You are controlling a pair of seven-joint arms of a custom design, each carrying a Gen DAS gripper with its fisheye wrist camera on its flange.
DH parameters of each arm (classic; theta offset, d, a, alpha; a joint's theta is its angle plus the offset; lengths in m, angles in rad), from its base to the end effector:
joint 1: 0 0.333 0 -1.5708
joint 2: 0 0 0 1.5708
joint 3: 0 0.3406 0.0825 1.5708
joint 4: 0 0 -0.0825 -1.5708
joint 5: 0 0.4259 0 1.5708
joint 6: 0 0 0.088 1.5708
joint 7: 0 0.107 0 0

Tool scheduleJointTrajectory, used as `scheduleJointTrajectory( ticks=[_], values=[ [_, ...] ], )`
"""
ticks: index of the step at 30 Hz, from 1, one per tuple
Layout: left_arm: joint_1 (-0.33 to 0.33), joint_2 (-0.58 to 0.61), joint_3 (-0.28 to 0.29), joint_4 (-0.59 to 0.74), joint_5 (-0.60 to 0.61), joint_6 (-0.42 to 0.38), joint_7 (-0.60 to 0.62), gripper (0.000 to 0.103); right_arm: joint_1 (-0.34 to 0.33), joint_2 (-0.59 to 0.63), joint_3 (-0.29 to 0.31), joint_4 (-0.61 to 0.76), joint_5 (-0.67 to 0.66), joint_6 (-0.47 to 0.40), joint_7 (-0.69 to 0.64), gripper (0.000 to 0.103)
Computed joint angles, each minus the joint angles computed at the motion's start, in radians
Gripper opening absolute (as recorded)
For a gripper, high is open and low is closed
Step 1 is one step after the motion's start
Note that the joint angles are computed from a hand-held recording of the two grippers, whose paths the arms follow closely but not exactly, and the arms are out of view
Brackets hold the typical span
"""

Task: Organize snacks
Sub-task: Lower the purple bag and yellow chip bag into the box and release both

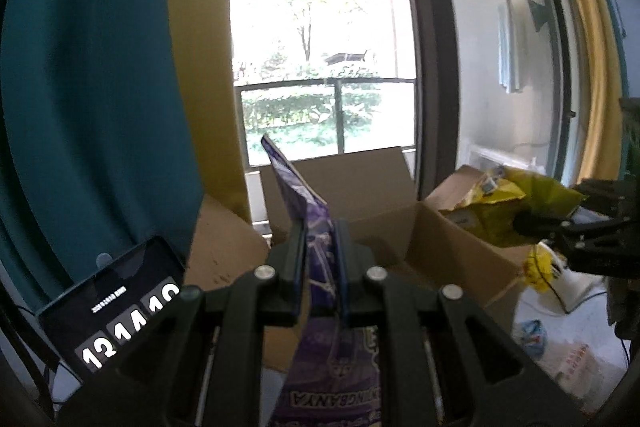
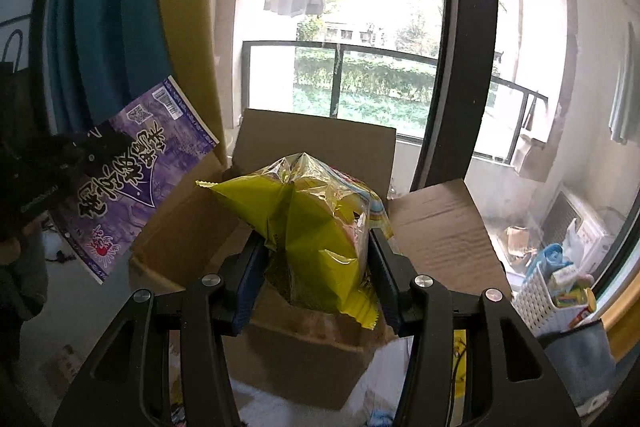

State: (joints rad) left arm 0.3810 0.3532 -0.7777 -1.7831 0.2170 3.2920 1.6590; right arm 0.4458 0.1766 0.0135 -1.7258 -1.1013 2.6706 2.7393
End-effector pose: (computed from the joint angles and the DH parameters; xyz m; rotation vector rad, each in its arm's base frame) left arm 0.6776 -0.2202 0.5686 -1.0704 1.8326 -1.3175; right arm 0.6186 0.3349 0.5620 -1.6777 1.5038 -1.0057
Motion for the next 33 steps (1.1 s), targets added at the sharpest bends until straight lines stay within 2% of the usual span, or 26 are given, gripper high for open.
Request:
scheduleJointTrajectory(
  ticks=[2,5,7,8,9,12,14,15,18,21,23,26,28,30,32,33],
  values=[
    [-0.065,0.031,0.061,0.043,-0.008,-0.022,0.006,0.014,-0.006,0.025,-0.005,0.022,0.014,0.005,-0.013,0.053],
    [-0.069,0.104,0.034,0.107,-0.033,-0.075,0.051,0.014,-0.006,0.072,-0.019,0.06,0.045,-0.004,-0.047,0.053],
    [-0.056,0.157,-0.012,0.144,-0.086,-0.109,0.122,0.014,-0.009,0.1,-0.029,0.077,0.085,0.009,-0.075,0.054],
    [-0.073,0.175,0.002,0.163,-0.059,-0.127,0.106,0.014,-0.009,0.114,-0.035,0.088,0.103,0.011,-0.087,0.054],
    [-0.107,0.177,0.038,0.174,-0.068,-0.131,0.109,0.014,-0.007,0.128,-0.041,0.096,0.12,0.017,-0.097,0.054],
    [-0.167,0.193,0.098,0.215,-0.099,-0.189,0.12,0.014,0.01,0.157,-0.07,0.118,0.118,0.042,-0.1,0.055],
    [-0.255,0.184,0.206,0.232,-0.105,-0.188,0.089,0.014,0.023,0.173,-0.084,0.132,0.117,0.049,-0.105,0.055],
    [-0.278,0.186,0.232,0.243,-0.114,-0.199,0.088,0.014,0.022,0.179,-0.086,0.135,0.13,0.062,-0.113,0.055],
    [-0.33,0.182,0.293,0.26,-0.134,-0.215,0.096,0.015,0.01,0.195,-0.083,0.135,0.205,0.103,-0.17,0.062],
    [-0.372,0.174,0.34,0.273,-0.16,-0.243,0.105,0.017,0.023,0.196,-0.099,0.125,0.24,0.094,-0.193,0.067],
    [-0.384,0.158,0.357,0.26,-0.182,-0.24,0.119,0.02,0.025,0.18,-0.098,0.101,0.269,0.089,-0.208,0.067],
    [-0.367,0.142,0.339,0.232,-0.235,-0.226,0.163,0.029,0.033,0.15,-0.101,0.055,0.282,0.087,-0.194,0.067],
    [-0.345,0.116,0.322,0.195,-0.268,-0.22,0.202,0.041,0.023,0.133,-0.087,0.022,0.308,0.095,-0.205,0.067],
    [-0.334,0.101,0.312,0.173,-0.296,-0.215,0.24,0.041,0.013,0.119,-0.064,-0.011,0.355,0.096,-0.241,0.067],
    [-0.349,0.081,0.338,0.15,-0.318,-0.207,0.247,0.041,0.032,0.101,-0.081,-0.038,0.319,0.108,-0.182,0.067],
    [-0.338,0.072,0.326,0.138,-0.339,-0.205,0.259,0.041,0.033,0.092,-0.082,-0.05,0.315,0.115,-0.156,0.067]
  ],
)
